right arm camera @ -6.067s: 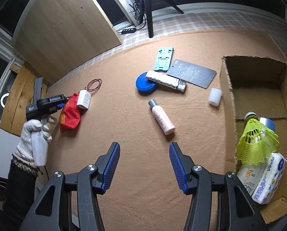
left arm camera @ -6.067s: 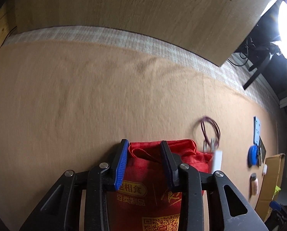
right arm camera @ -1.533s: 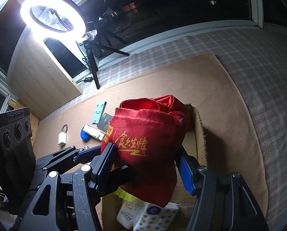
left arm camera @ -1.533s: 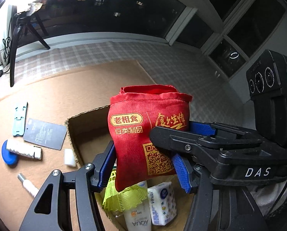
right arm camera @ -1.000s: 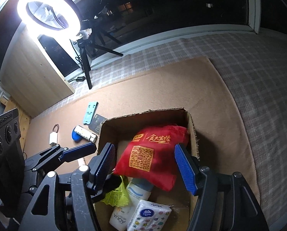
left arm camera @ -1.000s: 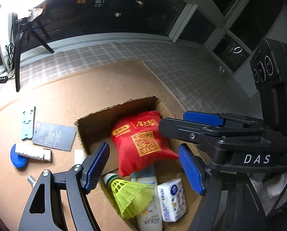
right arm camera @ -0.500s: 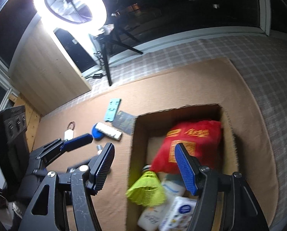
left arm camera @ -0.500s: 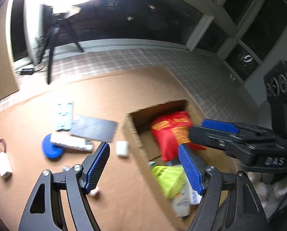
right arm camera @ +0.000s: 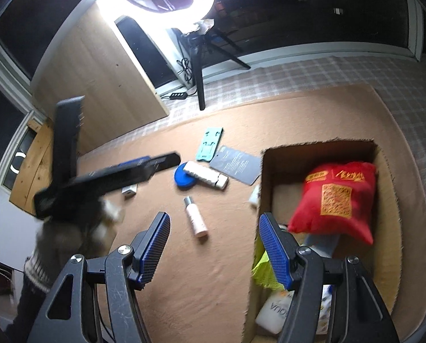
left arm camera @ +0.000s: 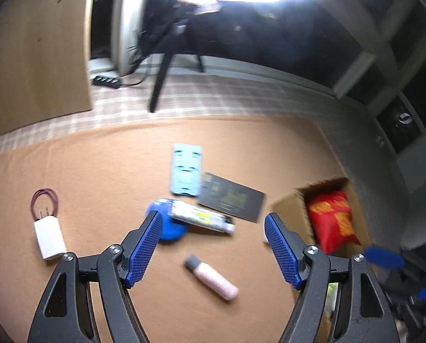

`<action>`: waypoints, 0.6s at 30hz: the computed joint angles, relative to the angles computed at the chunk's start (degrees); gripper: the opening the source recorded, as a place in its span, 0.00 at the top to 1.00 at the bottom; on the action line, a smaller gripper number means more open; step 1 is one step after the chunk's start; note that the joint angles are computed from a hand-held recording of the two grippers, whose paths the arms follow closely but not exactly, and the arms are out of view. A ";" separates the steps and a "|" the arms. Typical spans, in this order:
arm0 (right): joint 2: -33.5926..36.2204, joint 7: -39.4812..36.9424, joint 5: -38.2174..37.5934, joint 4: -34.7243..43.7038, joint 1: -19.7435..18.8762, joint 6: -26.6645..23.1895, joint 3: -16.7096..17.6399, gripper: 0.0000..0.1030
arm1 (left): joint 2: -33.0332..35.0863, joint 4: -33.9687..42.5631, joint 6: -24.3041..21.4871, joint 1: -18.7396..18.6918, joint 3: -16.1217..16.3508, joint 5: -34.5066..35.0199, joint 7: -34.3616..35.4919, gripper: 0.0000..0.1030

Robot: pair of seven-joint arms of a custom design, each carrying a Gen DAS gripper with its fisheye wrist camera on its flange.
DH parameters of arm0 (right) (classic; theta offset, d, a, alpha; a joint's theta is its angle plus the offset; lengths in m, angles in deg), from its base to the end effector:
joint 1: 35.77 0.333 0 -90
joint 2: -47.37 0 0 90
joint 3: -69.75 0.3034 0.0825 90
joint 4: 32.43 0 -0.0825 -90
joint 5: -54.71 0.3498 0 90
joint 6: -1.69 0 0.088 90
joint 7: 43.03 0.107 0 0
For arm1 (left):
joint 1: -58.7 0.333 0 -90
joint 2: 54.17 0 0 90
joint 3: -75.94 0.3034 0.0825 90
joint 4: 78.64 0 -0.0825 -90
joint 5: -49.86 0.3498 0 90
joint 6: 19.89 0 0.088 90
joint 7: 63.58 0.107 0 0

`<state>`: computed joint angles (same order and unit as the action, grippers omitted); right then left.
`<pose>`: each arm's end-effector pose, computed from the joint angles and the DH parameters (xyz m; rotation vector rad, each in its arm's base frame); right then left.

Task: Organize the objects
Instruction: 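Move the left tool to the blue round lid and grasp it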

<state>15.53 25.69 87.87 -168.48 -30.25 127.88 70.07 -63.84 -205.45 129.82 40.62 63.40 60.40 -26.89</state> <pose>0.3884 0.0590 0.5675 -1.9485 1.5668 0.0261 0.4356 -0.2684 0.5144 -2.2420 1.7303 -0.8021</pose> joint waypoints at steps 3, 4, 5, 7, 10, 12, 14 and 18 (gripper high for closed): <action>-0.69 0.77 -0.21 -0.85 -0.13 -0.50 0.22 0.41 | 1.94 0.41 -0.39 0.94 0.69 -0.12 0.12 0.26; -0.84 1.07 -0.34 -1.12 -0.25 -0.54 0.28 0.41 | 2.69 0.77 -0.50 1.18 0.77 -0.34 0.37 0.26; -1.02 1.36 -0.54 -1.38 -0.43 -0.65 0.30 0.41 | 3.54 1.25 -0.75 1.51 0.77 -0.25 0.39 0.26; -1.39 1.72 -0.90 -1.71 -0.75 -1.00 0.15 0.41 | 5.29 2.20 -0.93 2.14 0.72 -0.11 0.57 0.26; -1.87 1.92 -1.53 -2.09 -1.41 -1.61 -0.23 0.41 | 7.98 3.92 -1.35 2.90 0.41 -0.06 0.97 0.26; -2.24 1.93 -1.89 -2.34 -1.89 -2.03 -0.47 0.41 | 9.53 4.89 -1.65 3.33 0.13 0.23 0.74 0.26; -2.44 1.87 -2.30 -2.46 -2.37 -2.43 -0.65 0.41 | 11.02 5.69 -1.80 3.68 -0.14 0.91 -0.16 0.28; -2.45 1.71 -2.87 -2.49 -3.17 -2.96 -0.87 0.41 | 13.79 7.80 -3.43 4.06 -0.62 2.19 -0.53 0.36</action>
